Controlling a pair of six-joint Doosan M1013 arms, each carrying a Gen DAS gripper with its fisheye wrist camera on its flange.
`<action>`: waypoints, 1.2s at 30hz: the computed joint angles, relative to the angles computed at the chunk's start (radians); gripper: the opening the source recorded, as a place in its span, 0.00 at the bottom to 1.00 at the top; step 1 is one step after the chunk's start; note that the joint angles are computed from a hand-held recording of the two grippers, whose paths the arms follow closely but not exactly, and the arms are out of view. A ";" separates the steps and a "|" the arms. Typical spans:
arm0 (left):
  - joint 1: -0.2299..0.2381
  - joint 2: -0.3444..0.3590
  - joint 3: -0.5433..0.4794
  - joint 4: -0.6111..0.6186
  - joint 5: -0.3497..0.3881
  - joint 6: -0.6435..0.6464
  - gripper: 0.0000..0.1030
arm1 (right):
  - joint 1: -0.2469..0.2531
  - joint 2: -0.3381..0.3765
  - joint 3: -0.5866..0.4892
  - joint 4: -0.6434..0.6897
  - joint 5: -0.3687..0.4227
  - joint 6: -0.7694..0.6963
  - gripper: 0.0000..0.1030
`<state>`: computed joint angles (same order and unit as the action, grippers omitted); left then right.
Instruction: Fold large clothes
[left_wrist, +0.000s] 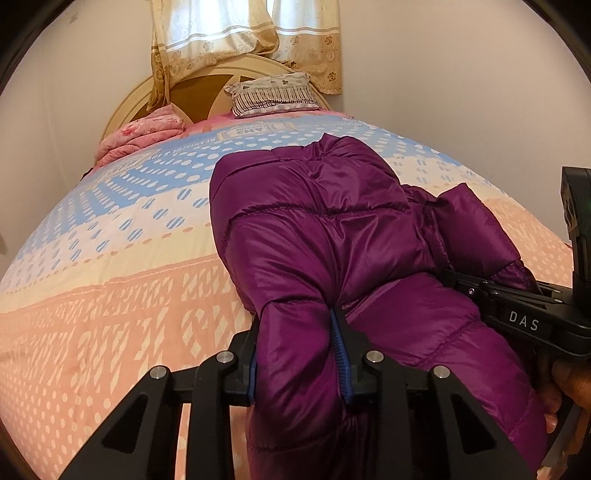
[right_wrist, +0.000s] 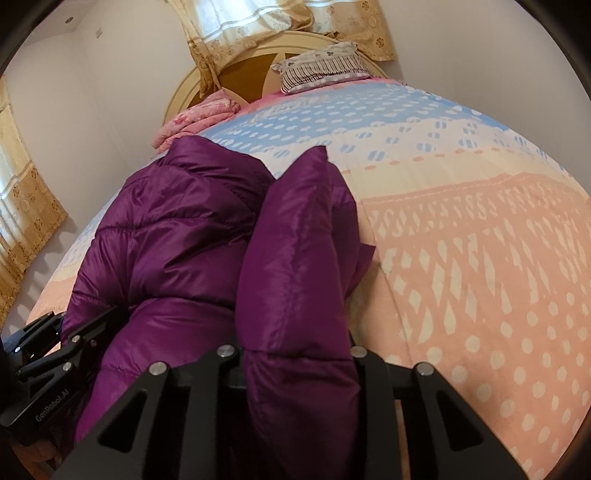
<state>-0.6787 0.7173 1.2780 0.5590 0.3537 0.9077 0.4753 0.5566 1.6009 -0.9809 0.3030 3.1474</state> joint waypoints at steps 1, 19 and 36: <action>0.001 -0.003 0.002 -0.004 -0.004 0.003 0.30 | 0.002 -0.001 0.002 -0.021 0.000 0.018 0.25; -0.004 -0.097 0.120 0.197 -0.063 -0.206 0.25 | 0.042 -0.050 0.052 -0.278 -0.049 0.275 0.23; 0.000 -0.183 0.248 0.455 -0.084 -0.509 0.25 | 0.076 -0.049 0.028 -0.289 -0.066 0.237 0.22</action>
<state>-0.6784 0.5344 1.5258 1.0135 0.2701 0.3992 0.5509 0.5073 1.6290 -1.2699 0.2375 3.3842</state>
